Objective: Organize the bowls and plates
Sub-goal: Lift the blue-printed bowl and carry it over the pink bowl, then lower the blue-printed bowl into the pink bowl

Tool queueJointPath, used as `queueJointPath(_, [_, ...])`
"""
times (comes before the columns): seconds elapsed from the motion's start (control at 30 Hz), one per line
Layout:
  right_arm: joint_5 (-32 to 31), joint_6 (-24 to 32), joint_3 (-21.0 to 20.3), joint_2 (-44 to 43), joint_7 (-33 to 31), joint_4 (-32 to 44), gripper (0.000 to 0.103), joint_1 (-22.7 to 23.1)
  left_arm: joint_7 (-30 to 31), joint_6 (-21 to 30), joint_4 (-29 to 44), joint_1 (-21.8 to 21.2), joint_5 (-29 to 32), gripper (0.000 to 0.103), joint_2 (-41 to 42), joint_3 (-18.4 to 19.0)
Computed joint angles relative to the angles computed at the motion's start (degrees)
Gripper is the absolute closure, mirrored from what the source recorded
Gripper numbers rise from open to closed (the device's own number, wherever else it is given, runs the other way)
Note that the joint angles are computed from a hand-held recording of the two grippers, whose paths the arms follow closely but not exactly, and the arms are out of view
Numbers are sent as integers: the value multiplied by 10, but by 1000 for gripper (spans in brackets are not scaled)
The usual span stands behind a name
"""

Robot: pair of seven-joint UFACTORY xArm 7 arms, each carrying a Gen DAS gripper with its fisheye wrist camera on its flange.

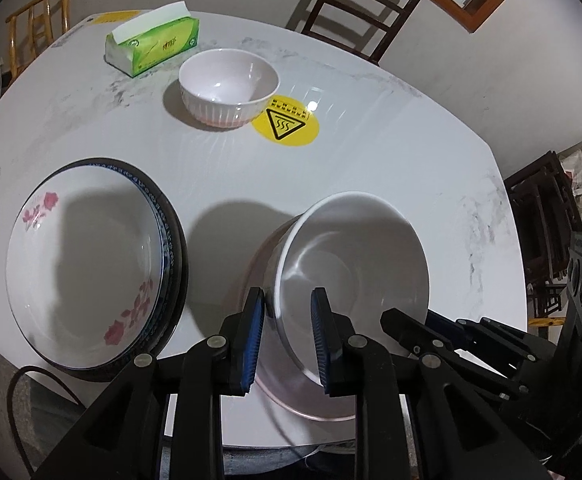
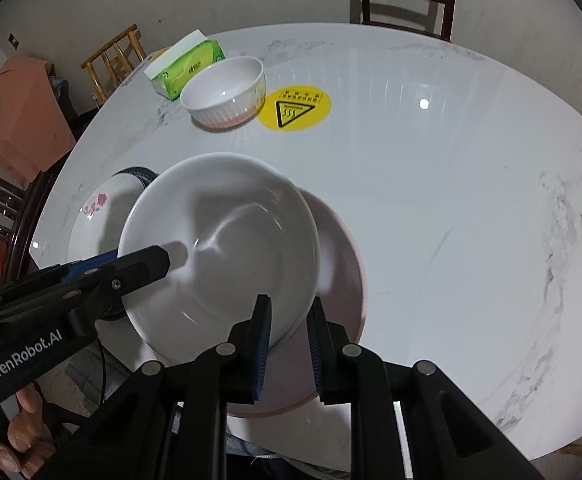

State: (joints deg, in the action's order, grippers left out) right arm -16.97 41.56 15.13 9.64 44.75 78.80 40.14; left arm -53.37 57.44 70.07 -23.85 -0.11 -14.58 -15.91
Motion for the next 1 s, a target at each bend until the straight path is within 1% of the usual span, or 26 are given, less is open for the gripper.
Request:
queueJointPath(0.23, [1,21,-1,14,-2,11,84,4,5,7,-3,-6,-8,83,12,0])
queueJointPath(0.67, [-1,40,-5,28,2,26,82,12,2,27,12,-13,12,82,30,-2])
queueJointPath(1.0, [4,30,-7,23,8,18,82,10,-4,30,18,-15,15,82,36,-1])
